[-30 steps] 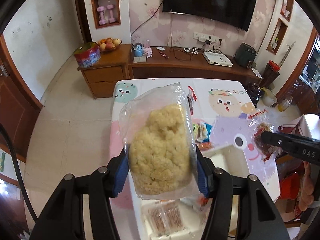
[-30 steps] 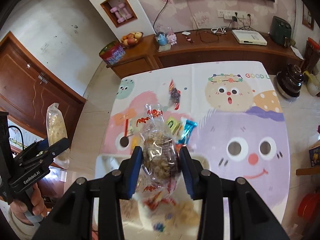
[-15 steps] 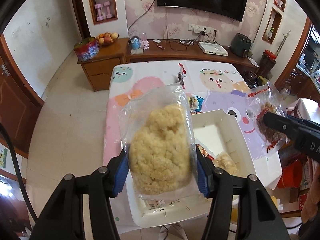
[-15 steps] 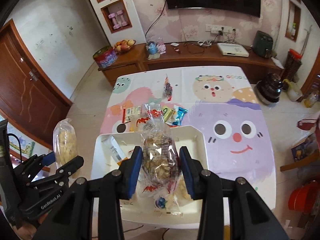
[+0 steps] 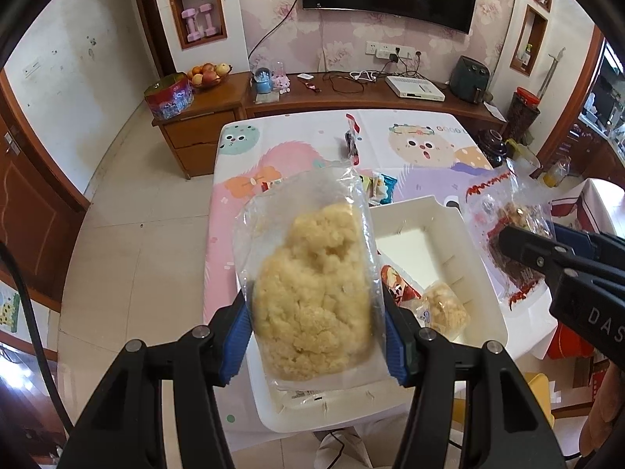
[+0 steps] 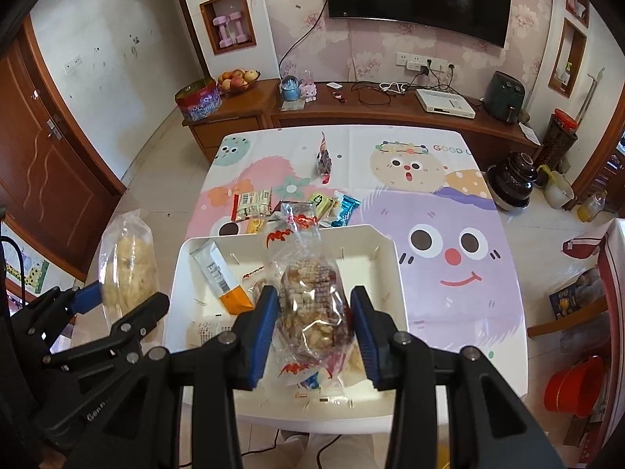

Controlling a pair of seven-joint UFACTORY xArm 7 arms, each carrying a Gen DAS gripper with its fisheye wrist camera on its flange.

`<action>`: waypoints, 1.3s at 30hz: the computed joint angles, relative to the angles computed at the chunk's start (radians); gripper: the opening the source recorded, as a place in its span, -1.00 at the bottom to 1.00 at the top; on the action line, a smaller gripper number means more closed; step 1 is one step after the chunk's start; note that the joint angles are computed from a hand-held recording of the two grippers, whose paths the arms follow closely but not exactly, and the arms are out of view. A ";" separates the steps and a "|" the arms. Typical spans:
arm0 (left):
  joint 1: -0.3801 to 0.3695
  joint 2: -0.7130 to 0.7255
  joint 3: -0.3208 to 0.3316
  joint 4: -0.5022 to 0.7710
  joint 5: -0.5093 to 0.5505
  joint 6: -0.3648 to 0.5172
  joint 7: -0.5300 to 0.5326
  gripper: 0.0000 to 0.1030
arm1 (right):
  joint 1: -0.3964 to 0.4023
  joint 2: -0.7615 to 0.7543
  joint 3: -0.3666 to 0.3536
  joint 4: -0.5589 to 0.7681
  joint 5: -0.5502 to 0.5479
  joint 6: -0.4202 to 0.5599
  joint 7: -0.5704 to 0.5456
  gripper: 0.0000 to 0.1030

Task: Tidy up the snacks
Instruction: 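Carry both bags over the white tray and release them inside, then withdraw both open grippers from the tray toward the snack pile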

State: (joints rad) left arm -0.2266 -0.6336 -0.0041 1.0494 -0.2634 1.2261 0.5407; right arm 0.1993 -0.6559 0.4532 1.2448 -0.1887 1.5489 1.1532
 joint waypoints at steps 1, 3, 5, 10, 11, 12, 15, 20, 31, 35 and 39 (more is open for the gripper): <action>0.000 -0.002 0.000 -0.002 0.002 0.000 0.002 0.10 | 0.001 -0.003 -0.002 -0.002 0.000 -0.002 0.001 -0.24; 0.002 -0.003 -0.001 -0.004 0.006 0.001 0.005 0.10 | -0.001 0.001 0.003 0.000 -0.003 0.003 0.002 -0.24; 0.004 0.000 -0.001 0.000 0.010 0.004 0.006 0.10 | -0.001 0.005 0.005 0.002 -0.005 0.008 0.002 -0.24; 0.005 0.004 -0.008 0.005 0.017 0.010 0.004 0.47 | 0.003 0.007 0.001 0.004 0.000 0.024 0.005 -0.24; 0.004 -0.001 -0.009 0.003 0.016 0.004 0.004 0.72 | 0.004 0.007 -0.001 0.004 0.003 0.029 0.007 -0.23; 0.003 -0.006 -0.007 0.000 0.014 -0.001 0.007 0.77 | 0.006 0.004 -0.004 0.003 0.007 0.033 0.007 -0.23; 0.000 -0.014 -0.006 -0.003 0.011 -0.006 0.011 0.78 | 0.008 -0.001 -0.008 -0.001 0.014 0.040 0.010 -0.21; 0.002 -0.022 -0.011 -0.006 0.020 0.005 -0.001 0.78 | 0.008 -0.002 -0.004 0.008 0.014 0.051 0.007 -0.21; -0.001 -0.035 -0.011 -0.009 0.024 -0.003 -0.007 0.78 | 0.006 -0.011 0.006 0.013 0.008 0.057 0.001 -0.21; 0.000 -0.027 -0.016 0.007 0.029 -0.001 -0.016 0.78 | 0.007 -0.012 0.003 0.014 0.010 0.055 -0.011 -0.21; 0.000 -0.021 -0.021 0.016 0.033 0.001 -0.027 0.78 | 0.008 -0.014 -0.006 0.010 0.011 0.047 -0.030 -0.20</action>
State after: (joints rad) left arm -0.2267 -0.6542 -0.0248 1.0657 -0.2305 1.2274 0.5137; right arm 0.2075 -0.6704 0.4473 1.2549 -0.1780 1.5961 1.1235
